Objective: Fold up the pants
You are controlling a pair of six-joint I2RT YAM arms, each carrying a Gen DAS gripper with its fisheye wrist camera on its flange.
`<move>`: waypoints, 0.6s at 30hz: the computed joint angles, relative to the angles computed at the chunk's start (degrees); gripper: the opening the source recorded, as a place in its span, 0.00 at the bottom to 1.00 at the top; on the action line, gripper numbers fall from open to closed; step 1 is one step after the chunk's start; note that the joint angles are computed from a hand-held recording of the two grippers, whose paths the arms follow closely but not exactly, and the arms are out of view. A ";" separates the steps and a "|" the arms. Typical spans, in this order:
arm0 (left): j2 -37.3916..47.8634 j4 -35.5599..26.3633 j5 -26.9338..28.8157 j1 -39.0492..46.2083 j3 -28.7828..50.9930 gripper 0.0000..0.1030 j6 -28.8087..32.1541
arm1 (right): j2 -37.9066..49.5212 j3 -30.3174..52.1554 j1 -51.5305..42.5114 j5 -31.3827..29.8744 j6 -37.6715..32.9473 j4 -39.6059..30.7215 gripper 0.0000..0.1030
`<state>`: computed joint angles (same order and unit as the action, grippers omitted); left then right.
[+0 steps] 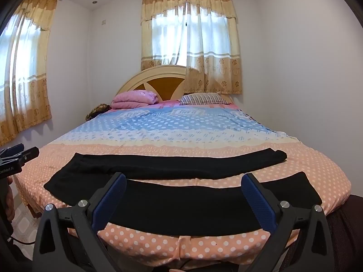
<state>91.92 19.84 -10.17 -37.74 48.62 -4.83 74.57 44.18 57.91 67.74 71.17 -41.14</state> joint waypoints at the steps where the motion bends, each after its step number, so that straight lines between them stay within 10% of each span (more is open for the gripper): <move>1: 0.00 -0.03 0.22 0.17 0.00 1.00 0.03 | 0.00 -0.26 0.04 0.05 0.18 0.11 0.99; 18: 0.80 -0.51 -1.62 -1.15 0.69 1.00 -0.55 | 1.30 -0.61 -0.47 -0.31 -0.61 2.42 0.99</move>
<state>92.73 19.33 -11.79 -38.89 49.31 -5.38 75.86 43.56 57.44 67.43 70.57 -38.72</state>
